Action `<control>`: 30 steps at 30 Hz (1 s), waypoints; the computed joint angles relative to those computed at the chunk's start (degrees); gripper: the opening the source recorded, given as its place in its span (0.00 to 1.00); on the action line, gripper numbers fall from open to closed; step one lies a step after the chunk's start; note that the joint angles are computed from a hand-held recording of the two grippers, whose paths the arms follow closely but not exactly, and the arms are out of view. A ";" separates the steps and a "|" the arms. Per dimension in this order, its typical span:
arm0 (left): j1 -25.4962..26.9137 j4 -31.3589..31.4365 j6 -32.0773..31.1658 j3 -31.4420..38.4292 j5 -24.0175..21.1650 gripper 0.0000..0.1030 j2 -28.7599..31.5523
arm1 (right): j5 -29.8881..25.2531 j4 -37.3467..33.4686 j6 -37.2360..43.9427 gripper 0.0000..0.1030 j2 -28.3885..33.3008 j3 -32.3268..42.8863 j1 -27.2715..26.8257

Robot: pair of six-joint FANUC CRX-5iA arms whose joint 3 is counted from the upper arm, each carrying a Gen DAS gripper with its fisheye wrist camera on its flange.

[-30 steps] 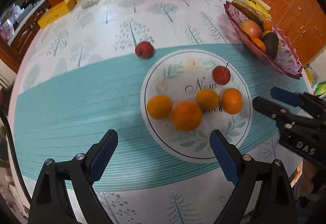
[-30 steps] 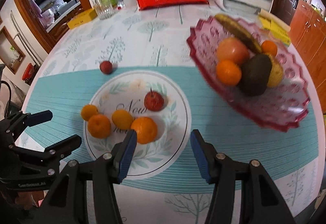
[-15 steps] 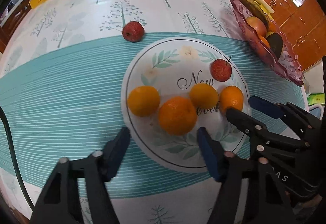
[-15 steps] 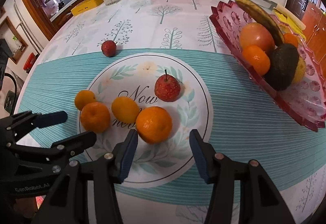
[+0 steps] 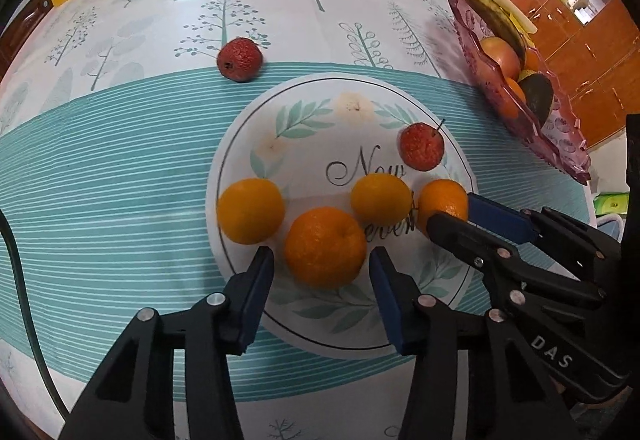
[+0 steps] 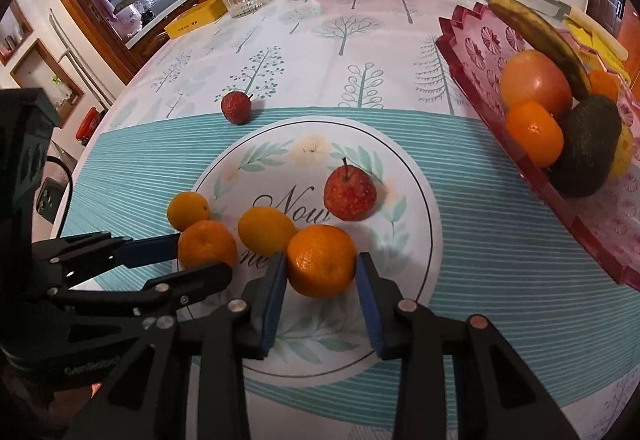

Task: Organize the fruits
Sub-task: 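Grasp an orange with the left tool while the right tool grasps another orange, then carry both held oranges over the pink glass bowl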

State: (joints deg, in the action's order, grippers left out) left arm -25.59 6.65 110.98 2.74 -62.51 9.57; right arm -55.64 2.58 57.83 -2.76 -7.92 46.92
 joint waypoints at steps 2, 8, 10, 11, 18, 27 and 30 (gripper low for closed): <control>-0.34 -0.10 -0.01 0.43 -0.13 0.42 0.44 | -0.17 -0.49 0.31 0.34 -0.57 -0.26 -0.10; -1.42 -1.83 0.62 2.13 -1.51 0.37 0.64 | -0.55 -0.45 0.31 0.34 -2.27 -1.10 0.23; -2.44 -3.98 1.23 4.08 -2.93 0.37 0.71 | -0.47 -0.13 0.20 0.34 -3.21 -1.40 0.44; -2.88 -4.70 1.50 4.99 -3.47 0.37 0.77 | -0.46 0.08 0.19 0.34 -3.71 -1.53 0.56; -6.23 -10.32 3.25 15.23 -9.43 0.37 2.93 | -0.47 2.20 0.18 0.34 -7.52 -1.56 0.77; -9.97 -13.72 4.24 29.45 -14.58 0.37 8.36 | -2.16 5.21 2.08 0.34 -11.98 0.45 -2.28; -11.55 -15.21 4.51 36.42 -16.65 0.37 11.96 | -3.31 5.01 4.46 0.34 -12.25 2.37 -4.77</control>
State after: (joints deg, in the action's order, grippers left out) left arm -37.14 -8.57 115.49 39.16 -79.16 21.53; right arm -58.95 7.58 62.29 -15.01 -5.54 42.15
